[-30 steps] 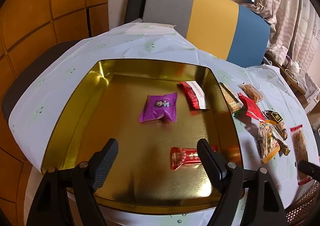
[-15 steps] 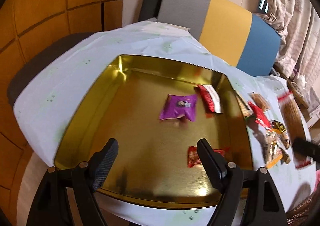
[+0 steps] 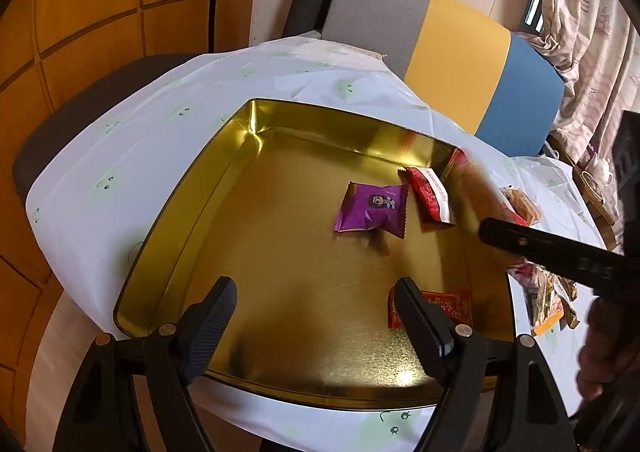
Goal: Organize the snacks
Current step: 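Carry the sesame bar into the gold tray and release it with the right gripper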
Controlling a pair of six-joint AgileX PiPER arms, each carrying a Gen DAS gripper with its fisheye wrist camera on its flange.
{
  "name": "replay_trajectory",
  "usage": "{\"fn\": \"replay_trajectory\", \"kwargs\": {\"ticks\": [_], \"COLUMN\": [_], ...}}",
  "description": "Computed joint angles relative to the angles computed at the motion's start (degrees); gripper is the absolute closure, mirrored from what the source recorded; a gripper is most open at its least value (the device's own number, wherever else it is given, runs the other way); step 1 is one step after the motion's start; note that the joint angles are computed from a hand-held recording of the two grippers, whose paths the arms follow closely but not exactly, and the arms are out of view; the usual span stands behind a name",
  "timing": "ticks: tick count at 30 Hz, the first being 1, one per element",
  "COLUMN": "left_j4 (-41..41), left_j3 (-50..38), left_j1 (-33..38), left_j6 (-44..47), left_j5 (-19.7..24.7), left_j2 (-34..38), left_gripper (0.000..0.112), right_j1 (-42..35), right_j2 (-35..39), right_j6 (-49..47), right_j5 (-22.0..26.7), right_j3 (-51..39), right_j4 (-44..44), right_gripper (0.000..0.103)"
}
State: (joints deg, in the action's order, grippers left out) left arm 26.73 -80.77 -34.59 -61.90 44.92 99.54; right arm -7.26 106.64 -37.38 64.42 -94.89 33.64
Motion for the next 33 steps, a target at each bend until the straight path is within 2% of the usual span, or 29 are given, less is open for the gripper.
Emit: {"fn": "replay_trajectory", "kwargs": {"ticks": [4, 9, 11, 12, 13, 17, 20, 21, 22, 24, 33], "left_j4": [0.0, 1.71, 1.59, 1.15, 1.09, 1.29, 2.16, 2.45, 2.56, 2.98, 4.87], "left_j3": [0.01, -0.53, -0.9, -1.06, -1.24, -2.23, -2.9, -3.21, -3.44, -3.82, -5.4], "left_j1": [-0.18, -0.9, -1.02, -1.03, -1.17, -1.96, -2.69, -2.94, -3.13, -3.52, -5.55], "left_j6": [0.22, -0.81, -0.67, -0.36, -0.3, 0.35, 0.53, 0.63, 0.83, 0.88, 1.28], "left_j5": [0.03, 0.71, 0.8, 0.68, 0.79, 1.52, 2.32, 2.67, 2.97, 3.55, 4.62], "left_j2": [0.08, 0.25, 0.42, 0.48, 0.56, 0.75, 0.79, 0.89, 0.96, 1.09, 1.4], "left_gripper": [0.03, 0.03, 0.03, 0.03, 0.03, 0.03, 0.03, 0.03, 0.03, 0.03, 0.03], "right_j1": [0.73, -0.14, -1.09, -1.24, -1.66, -2.66, -4.02, -4.7, -5.41, -6.74, -13.13], "right_j2": [0.11, -2.29, -4.53, -5.22, -6.57, -11.04, -13.09, -13.51, -14.04, -15.55, -22.31], "right_j6": [-0.9, -2.62, -4.52, -4.81, -5.79, -9.3, -11.69, -12.43, -13.29, -15.37, -27.73], "right_j5": [-3.41, -4.24, -4.95, -5.37, -6.39, -10.15, -11.2, -10.89, -10.68, -11.43, -17.38], "right_j3": [1.86, 4.52, 6.94, 7.62, 9.13, 13.85, 15.85, 16.21, 16.67, 18.28, 24.26], "right_j4": [0.13, 0.87, 1.63, 1.81, 2.27, 2.95, 4.9, 5.79, 6.66, 8.46, 15.29], "right_gripper": [0.069, 0.067, 0.053, 0.043, 0.038, 0.036, 0.034, 0.03, 0.022, 0.015, 0.0]}}
